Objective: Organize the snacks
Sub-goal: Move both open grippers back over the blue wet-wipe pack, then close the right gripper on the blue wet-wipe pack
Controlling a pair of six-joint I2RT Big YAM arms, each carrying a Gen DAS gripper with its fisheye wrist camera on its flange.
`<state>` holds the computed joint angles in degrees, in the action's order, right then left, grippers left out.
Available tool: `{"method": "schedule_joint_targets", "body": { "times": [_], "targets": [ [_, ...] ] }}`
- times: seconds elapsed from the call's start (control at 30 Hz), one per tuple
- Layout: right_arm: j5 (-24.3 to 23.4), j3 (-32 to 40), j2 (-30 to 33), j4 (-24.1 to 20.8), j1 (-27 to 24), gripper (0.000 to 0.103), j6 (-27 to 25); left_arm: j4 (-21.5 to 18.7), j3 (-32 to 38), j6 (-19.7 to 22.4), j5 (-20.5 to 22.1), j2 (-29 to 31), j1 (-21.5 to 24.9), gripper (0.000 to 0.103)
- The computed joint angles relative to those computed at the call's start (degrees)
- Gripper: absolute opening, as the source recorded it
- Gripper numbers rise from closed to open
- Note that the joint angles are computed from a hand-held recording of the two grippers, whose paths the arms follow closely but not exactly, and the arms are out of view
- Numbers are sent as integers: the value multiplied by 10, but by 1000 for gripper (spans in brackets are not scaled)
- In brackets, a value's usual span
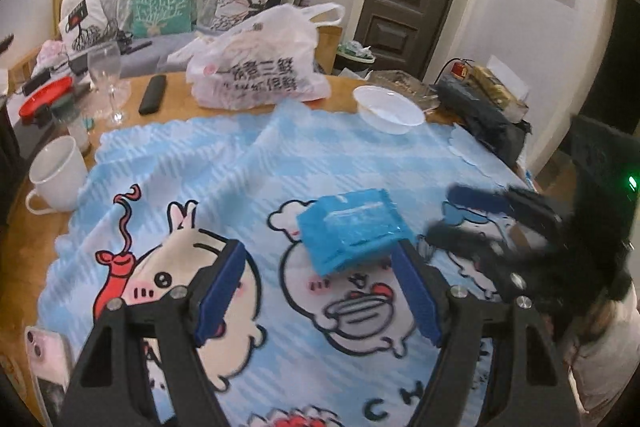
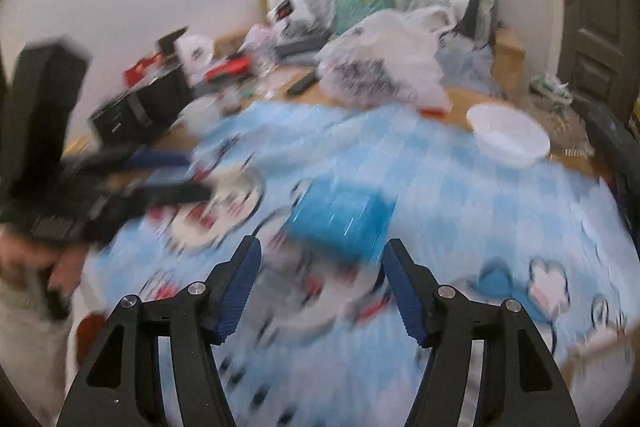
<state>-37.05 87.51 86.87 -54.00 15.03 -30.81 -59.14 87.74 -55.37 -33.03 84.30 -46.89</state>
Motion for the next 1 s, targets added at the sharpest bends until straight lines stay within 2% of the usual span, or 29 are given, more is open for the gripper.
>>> {"method": "schedule_joint_targets", "body": {
  "times": [0.07,0.17,0.4,0.5,0.57,0.67,0.73,0.8,0.87,1.0],
  "targets": [
    [11,23,30,16,17,60,3,28,-20,19,24,-7,18,73],
    [33,66,77,7,40,60,-27,72,-42,42,62,-12,42,73],
    [14,136,147,-53,50,63,-74,96,-50,64,94,-5,67,73],
    [-8,141,154,-71,44,65,-57,102,-52,67,95,-5,69,73],
    [-3,143,149,-101,42,65,-67,106,-56,67,94,-7,68,73],
    [12,135,131,-173,42,73,-134,108,-59,67,94,-9,68,73],
    [9,125,120,-203,45,74,-176,109,-61,65,95,-9,67,73],
    [28,100,102,-176,54,74,-170,106,-60,63,94,-9,67,73],
    [64,76,88,-128,68,74,-132,105,-61,63,93,-10,66,73],
    [82,70,98,-107,82,74,-96,104,-65,59,92,-14,65,73]
  ]
}}
